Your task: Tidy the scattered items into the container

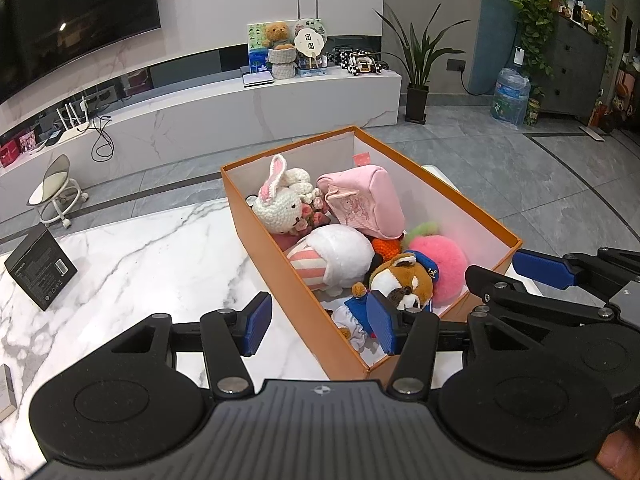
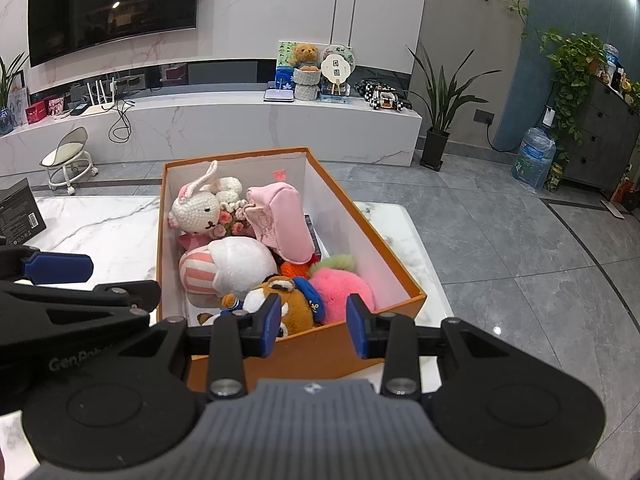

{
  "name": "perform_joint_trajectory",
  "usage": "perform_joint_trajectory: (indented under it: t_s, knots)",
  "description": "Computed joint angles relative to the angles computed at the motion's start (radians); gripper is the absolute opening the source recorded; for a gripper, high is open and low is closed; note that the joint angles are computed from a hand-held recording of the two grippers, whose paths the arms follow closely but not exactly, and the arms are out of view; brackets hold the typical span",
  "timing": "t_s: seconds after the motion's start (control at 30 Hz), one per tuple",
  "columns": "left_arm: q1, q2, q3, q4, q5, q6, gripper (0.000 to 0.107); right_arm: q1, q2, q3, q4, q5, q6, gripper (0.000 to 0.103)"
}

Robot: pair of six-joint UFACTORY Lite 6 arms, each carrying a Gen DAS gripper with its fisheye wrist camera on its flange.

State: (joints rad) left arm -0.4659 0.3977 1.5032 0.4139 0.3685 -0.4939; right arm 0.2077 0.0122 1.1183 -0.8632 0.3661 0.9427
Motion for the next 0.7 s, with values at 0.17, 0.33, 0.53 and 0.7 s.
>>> perform_joint_trajectory:
  t_s: [0.17, 0.33, 0.53, 0.7]
  knots:
    - [0.008, 0.000, 0.003, -0.023, -0.002, 0.029, 0.060, 0.004, 0.000, -0.001, -0.003, 0.003, 0.004, 0.039]
    - [0.004, -0.004, -0.004, -0.022, -0.006, 0.030, 0.055, 0.010, -0.001, 0.000, -0.003, 0.008, 0.005, 0.039]
    - [0.001, -0.007, -0.012, -0.012, -0.011, 0.015, 0.054, 0.012, -0.004, -0.008, -0.016, 0.006, 0.019, 0.039]
    - [0.005, -0.010, -0.016, -0.024, -0.014, 0.027, 0.054, 0.010, -0.008, -0.010, -0.006, 0.006, 0.008, 0.039]
